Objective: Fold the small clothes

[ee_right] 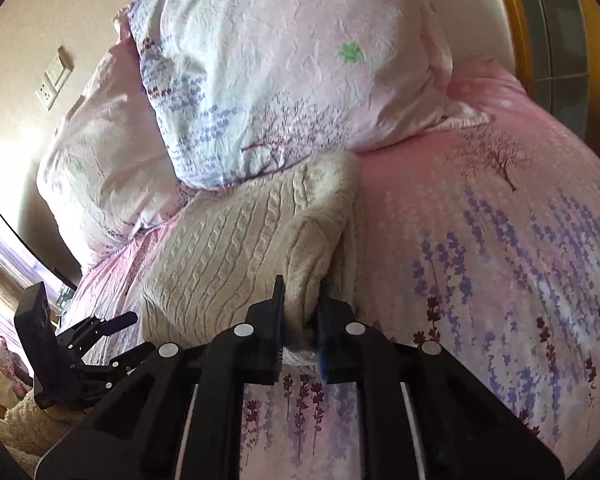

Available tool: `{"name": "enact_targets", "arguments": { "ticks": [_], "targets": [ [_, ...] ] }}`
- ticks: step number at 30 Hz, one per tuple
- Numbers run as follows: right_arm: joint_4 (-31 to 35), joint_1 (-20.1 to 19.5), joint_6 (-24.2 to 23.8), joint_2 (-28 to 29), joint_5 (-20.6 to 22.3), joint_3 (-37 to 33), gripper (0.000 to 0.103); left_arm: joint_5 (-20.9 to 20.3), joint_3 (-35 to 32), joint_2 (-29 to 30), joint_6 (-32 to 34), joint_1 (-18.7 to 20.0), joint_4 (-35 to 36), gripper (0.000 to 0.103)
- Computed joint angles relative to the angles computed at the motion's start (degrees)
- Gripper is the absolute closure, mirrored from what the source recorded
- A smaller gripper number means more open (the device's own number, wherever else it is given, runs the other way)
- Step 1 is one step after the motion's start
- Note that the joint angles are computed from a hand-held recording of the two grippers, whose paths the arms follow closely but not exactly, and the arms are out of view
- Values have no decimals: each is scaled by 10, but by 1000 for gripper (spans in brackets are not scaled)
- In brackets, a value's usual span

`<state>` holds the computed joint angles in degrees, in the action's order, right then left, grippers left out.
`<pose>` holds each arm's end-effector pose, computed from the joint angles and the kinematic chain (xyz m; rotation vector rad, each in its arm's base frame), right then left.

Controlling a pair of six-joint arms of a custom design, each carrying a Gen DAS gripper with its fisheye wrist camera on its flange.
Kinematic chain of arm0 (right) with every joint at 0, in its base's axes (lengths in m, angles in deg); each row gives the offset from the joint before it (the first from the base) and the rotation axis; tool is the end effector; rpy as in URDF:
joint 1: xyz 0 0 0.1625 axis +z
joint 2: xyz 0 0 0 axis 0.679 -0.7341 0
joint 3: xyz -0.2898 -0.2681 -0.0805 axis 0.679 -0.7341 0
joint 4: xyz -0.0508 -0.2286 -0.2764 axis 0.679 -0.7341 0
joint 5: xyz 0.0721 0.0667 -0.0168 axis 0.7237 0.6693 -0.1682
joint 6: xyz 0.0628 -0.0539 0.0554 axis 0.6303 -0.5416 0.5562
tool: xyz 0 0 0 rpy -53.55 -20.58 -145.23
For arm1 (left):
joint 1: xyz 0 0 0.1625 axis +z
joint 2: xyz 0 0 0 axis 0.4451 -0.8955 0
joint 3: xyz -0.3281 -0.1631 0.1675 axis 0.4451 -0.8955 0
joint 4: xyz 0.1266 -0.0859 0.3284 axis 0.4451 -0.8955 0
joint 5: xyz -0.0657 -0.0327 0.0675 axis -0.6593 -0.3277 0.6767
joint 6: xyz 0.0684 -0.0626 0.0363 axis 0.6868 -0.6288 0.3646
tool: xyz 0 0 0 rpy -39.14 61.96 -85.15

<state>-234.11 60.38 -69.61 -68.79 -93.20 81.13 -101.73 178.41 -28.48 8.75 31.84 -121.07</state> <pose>0.1778 -0.4419 0.2191 -0.2612 -2.3844 1.2641 -0.1713 -0.5890 0.1696 1.5331 2.3457 -0.3173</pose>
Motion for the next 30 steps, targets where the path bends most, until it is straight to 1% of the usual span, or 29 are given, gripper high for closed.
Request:
{"name": "enact_targets", "arguments": {
  "ticks": [2, 3, 5, 6, 7, 8, 10, 13, 14, 15, 16, 17, 18, 20, 21, 23, 25, 27, 29, 30],
  "targets": [
    [-37, 6, -9, -2, -8, 7, 92, -1, -6, 1, -5, 4, 11, 34],
    [-34, 5, -4, -5, -11, 10, 92, -2, -7, 1, -7, 6, 16, 34],
    [0, -1, 24, -6, -31, 14, 92, -1, -12, 1, -15, 8, 26, 34],
    [29, -9, 48, -4, -41, 17, 92, -8, -18, 1, -22, 12, 40, 35],
    [45, -18, 69, -3, -42, 22, 92, -12, -28, 4, -30, 15, 56, 36],
    [48, -28, 85, -3, -32, 30, 92, -17, -37, 6, -40, 19, 71, 36],
    [24, -37, 93, -3, -13, 43, 92, -29, -53, 8, -51, 25, 97, 36],
    [48, -33, 93, -15, -8, 39, 90, -63, -68, 2, -53, 35, 134, 36],
    [55, -31, 93, -20, -8, 38, 88, -81, -71, -4, -52, 39, 143, 35],
    [53, -29, 93, -26, -4, 40, 76, -100, -80, -7, -54, 44, 157, 33],
    [50, -25, 97, -29, -11, 41, 68, -116, -88, -9, -60, 48, 166, 31],
    [43, -22, 98, -33, -16, 41, 47, -130, -96, -10, -69, 52, 168, 27],
    [31, -22, 96, -35, -16, 40, 32, -140, -109, -7, -77, 55, 170, 22],
    [20, -29, 96, -44, 3, 36, 30, -143, -133, 5, -101, 55, 173, 17],
    [31, -39, 102, -51, 26, 29, 27, -143, -145, 12, -112, 54, 177, 15],
    [61, -58, 117, -60, 61, 12, 25, -147, -170, 31, -135, 52, 182, 12],
    [103, -74, 133, -60, 78, -14, 25, -152, -196, 50, -164, 51, 193, 10],
    [132, -96, 152, -59, 106, -31, 25, -152, -220, 71, -188, 48, 202, 9],
    [149, -118, 173, -57, 147, -42, 25, -142, -241, 91, -208, 44, 207, 9],
    [154, -126, 180, -54, 158, -46, 25, -139, -252, 102, -216, 42, 210, 8]
  ]
}}
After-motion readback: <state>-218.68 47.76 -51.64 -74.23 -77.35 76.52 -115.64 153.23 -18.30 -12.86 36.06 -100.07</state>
